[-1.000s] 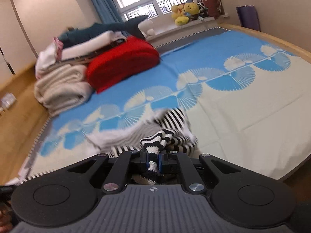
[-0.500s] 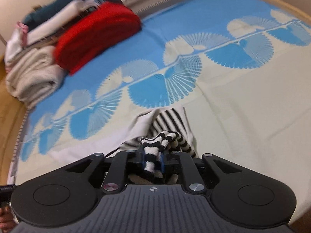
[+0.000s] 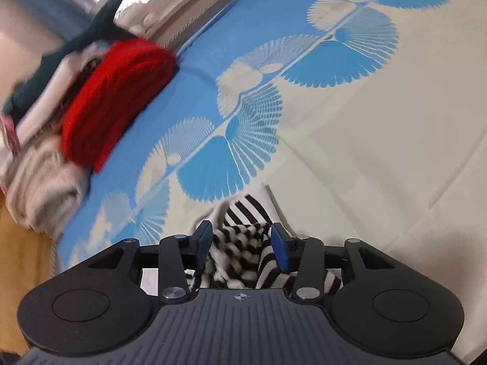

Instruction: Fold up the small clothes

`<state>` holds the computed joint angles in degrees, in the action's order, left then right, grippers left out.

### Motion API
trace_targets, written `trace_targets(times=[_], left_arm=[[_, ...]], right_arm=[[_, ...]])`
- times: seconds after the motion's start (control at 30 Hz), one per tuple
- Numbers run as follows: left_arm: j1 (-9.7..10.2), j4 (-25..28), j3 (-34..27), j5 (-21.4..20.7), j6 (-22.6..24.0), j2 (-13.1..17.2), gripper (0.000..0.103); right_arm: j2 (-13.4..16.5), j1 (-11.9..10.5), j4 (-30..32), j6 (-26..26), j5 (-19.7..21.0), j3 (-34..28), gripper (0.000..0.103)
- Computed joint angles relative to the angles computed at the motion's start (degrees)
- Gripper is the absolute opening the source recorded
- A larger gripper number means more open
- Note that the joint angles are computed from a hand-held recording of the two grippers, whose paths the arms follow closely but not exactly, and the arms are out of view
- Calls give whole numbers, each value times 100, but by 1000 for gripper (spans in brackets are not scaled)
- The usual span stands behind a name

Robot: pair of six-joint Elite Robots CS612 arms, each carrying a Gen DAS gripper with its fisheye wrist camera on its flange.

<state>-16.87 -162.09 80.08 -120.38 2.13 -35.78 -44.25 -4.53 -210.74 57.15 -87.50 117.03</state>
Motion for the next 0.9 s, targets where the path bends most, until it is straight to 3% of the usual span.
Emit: trace_targets(times=[0.07,0.13,0.23,0.37,0.57,0.63,0.67,0.7,0.77,0.83,0.9], left_arm=[[-62,163,83,107,485,-69,74],[-141,340,154,329,912,-124,75],[-259,376,232,705,1265,-144,75],[-370,215,193,1027,1354,-30,75],[-562,-24,20,1706,1121,207,74],[-601,-207,-36,1789,1099,271,62],[-620,-251,-79,1857,1089,300,42],[-635,-228,-135,1905,1071,327,14],[-612,-187,-300,1846,862,406,6],[-576,-538,-401,1835,476,473,5],[-503,-1218,-494,1732,-157,562,5]], right_arm=[[-11,14,-78,-365,178,-4,45],[-15,26,-52,-985,677,-39,45],[-55,110,490,-1932,1228,-141,51],[-87,358,1607,-2993,1196,-413,53],[52,588,2394,-3572,1066,-810,53],[89,643,2361,-3638,883,-882,48],[107,661,2327,-3615,788,-908,35],[127,659,2313,-3565,740,-940,20],[177,627,2143,-3404,711,-995,6],[234,605,1666,-3221,619,-1005,3],[315,616,1014,-3011,368,-1027,3]])
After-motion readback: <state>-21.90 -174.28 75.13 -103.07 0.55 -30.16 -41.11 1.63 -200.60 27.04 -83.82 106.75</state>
